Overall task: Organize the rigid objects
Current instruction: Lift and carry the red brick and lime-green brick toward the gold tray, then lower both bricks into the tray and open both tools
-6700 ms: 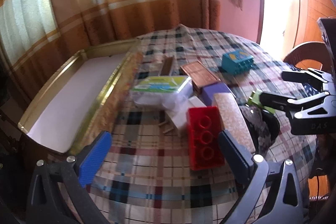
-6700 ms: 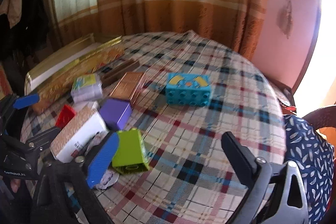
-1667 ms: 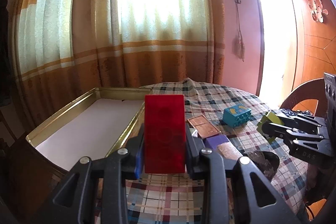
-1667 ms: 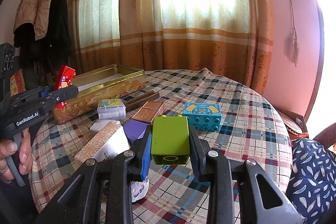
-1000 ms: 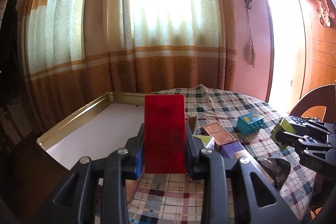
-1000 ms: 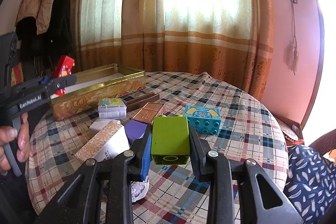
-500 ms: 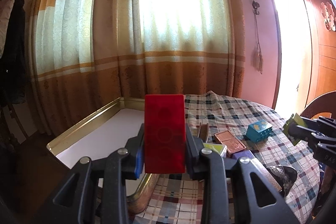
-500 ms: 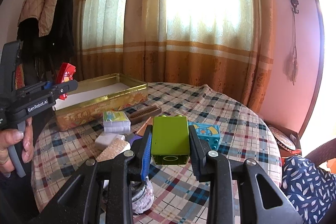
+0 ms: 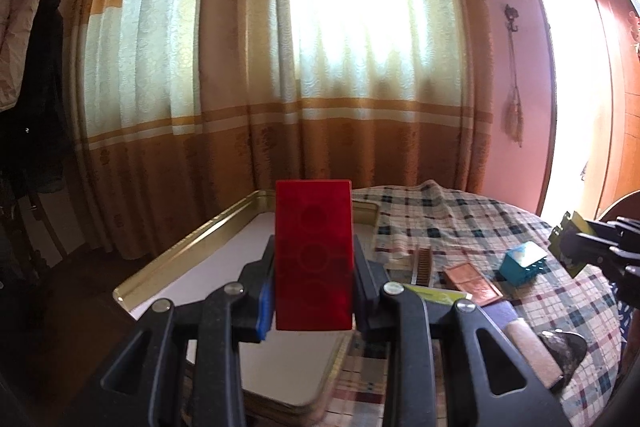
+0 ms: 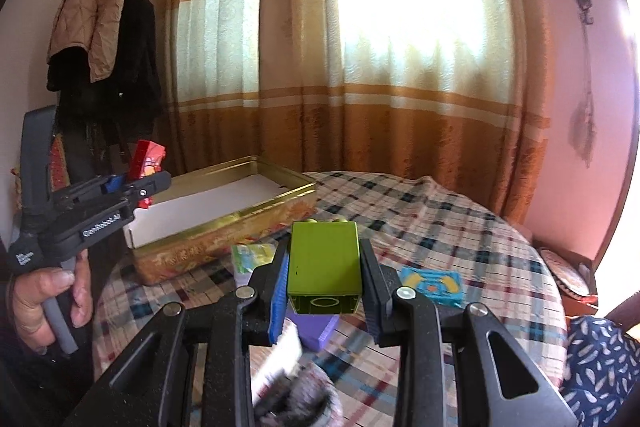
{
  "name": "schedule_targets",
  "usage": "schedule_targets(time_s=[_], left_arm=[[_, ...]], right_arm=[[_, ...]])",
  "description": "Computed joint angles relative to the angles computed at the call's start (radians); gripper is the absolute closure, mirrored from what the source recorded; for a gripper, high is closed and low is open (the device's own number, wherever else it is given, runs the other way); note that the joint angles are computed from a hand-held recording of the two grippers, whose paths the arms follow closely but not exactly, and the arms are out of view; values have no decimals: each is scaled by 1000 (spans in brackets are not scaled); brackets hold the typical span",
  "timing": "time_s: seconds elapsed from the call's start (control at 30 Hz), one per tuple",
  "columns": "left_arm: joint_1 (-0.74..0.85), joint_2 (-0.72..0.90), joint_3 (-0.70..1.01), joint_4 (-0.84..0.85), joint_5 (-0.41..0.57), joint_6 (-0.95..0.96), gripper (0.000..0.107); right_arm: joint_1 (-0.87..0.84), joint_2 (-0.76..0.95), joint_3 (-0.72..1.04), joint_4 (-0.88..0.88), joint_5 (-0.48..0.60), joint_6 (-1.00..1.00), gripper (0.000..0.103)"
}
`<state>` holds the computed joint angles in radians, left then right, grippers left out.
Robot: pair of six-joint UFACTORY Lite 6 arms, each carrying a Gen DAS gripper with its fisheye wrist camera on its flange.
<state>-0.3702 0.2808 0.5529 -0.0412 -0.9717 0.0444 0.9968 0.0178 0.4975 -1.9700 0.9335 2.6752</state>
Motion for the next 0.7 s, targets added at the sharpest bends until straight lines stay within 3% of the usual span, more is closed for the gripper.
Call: schedule_targets(time_s=[0.23,0.47,0.7], left_arm=[[77,45,139,22,141,24,77],[138,127,318,96,325,-15,77],[185,237,530,252,581,-163,77]], right_arm=[[-127,80,238,-55,-209,-141,69],[-220,294,567,45,-404,-362,69],[-302,554,938,386,-557,-760,69]])
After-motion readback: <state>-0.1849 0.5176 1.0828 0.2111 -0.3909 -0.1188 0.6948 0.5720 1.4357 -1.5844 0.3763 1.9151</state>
